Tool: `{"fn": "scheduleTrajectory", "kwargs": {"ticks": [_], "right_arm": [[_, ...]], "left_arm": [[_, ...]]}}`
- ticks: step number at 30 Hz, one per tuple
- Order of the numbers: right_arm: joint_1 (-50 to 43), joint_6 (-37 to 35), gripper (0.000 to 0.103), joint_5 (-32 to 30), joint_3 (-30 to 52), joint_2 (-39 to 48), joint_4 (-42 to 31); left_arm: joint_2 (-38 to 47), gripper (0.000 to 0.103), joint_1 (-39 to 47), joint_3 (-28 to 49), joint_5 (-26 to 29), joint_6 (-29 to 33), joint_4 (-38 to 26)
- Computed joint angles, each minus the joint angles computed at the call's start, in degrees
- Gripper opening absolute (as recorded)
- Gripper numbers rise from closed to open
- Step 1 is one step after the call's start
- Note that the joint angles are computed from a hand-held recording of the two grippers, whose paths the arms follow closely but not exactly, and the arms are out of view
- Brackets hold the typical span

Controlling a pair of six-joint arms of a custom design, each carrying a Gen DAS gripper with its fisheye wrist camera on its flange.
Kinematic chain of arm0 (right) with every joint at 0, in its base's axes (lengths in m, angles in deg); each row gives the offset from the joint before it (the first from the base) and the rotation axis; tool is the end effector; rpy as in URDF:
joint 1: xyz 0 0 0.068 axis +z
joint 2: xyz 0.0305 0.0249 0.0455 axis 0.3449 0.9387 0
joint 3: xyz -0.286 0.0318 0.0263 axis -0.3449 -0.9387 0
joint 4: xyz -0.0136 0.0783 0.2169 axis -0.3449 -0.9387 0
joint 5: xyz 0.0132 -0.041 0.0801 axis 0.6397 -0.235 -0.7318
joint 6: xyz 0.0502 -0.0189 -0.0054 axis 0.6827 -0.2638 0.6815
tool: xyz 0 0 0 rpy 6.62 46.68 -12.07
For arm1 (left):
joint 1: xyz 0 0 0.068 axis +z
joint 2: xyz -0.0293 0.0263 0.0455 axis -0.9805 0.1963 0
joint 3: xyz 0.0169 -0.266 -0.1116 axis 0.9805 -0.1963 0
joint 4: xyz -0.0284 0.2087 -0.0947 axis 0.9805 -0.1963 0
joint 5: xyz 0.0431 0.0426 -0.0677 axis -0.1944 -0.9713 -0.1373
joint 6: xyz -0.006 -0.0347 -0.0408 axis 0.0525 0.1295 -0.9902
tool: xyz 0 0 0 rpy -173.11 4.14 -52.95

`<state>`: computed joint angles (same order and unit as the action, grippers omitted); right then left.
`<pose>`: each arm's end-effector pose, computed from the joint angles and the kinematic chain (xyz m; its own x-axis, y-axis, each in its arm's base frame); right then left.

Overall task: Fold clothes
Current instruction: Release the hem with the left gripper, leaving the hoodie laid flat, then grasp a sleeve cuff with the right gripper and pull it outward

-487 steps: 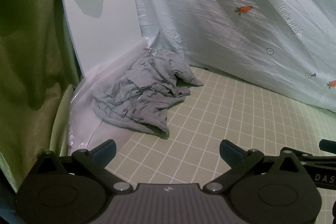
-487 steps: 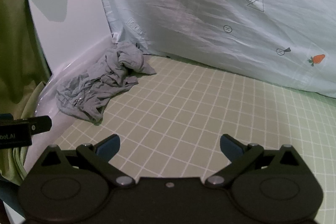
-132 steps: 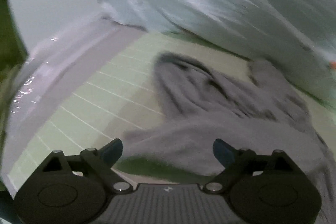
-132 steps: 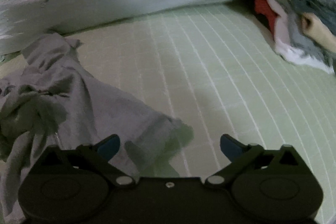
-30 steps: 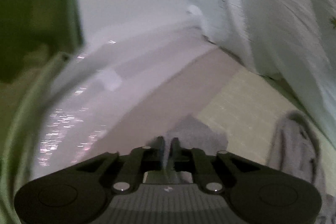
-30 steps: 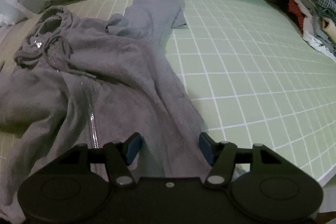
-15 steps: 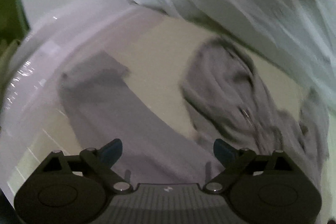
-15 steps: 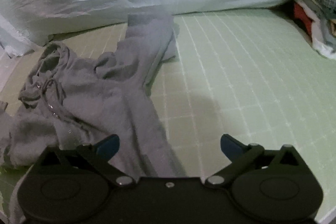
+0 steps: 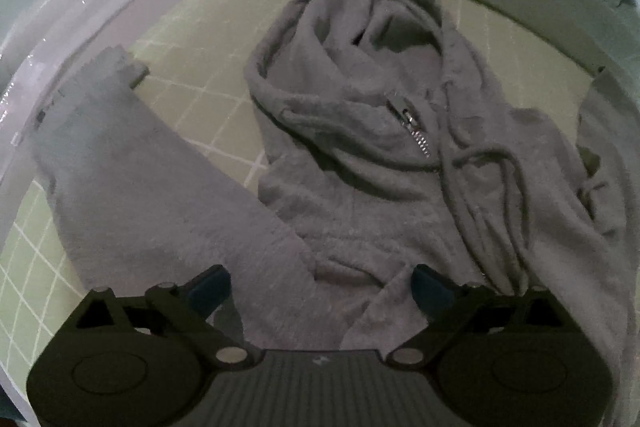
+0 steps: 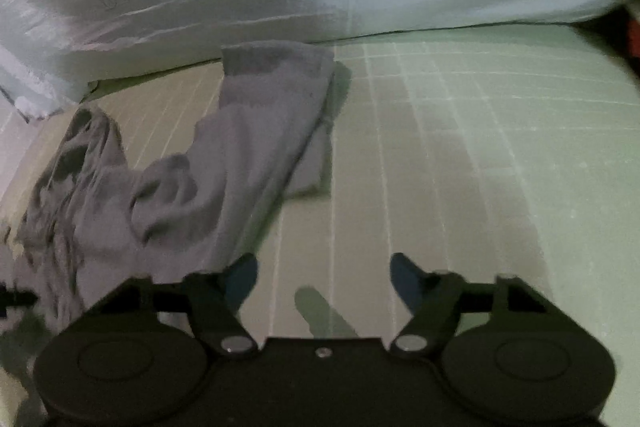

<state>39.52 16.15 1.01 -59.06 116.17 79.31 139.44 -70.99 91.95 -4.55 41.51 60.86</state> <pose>0.2745 0.0952 0.0524 -0.8159 0.1053 -0.5685 -0.0134 0.9796 0.2006 0.2450 0.0350 0.0529 -0.8994 -0.2392 -0.3659 -0.2597 0.9657 0.0069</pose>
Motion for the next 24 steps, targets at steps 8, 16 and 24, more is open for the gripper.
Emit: {"fn": "scheduleTrajectory", "kwargs": {"ticks": [8,16,24], "right_arm": [[-2.3,-6.8,0.038,-3.3,15.3,7.7,-7.5],[-4.3,-11.1,0.004,-6.3,18.2,9.7,-8.1],[-11.1,-13.9,0.003,6.0,4.6,2.5,4.5]], "left_arm": [[4.1,0.103,-1.9,4.5,-1.5,-4.4,-4.1],[3.7,0.103,-2.3,5.1,-1.5,-4.6,-5.7],[3.6,0.103,-3.1,5.6,-2.2,-6.6,-6.3]]}}
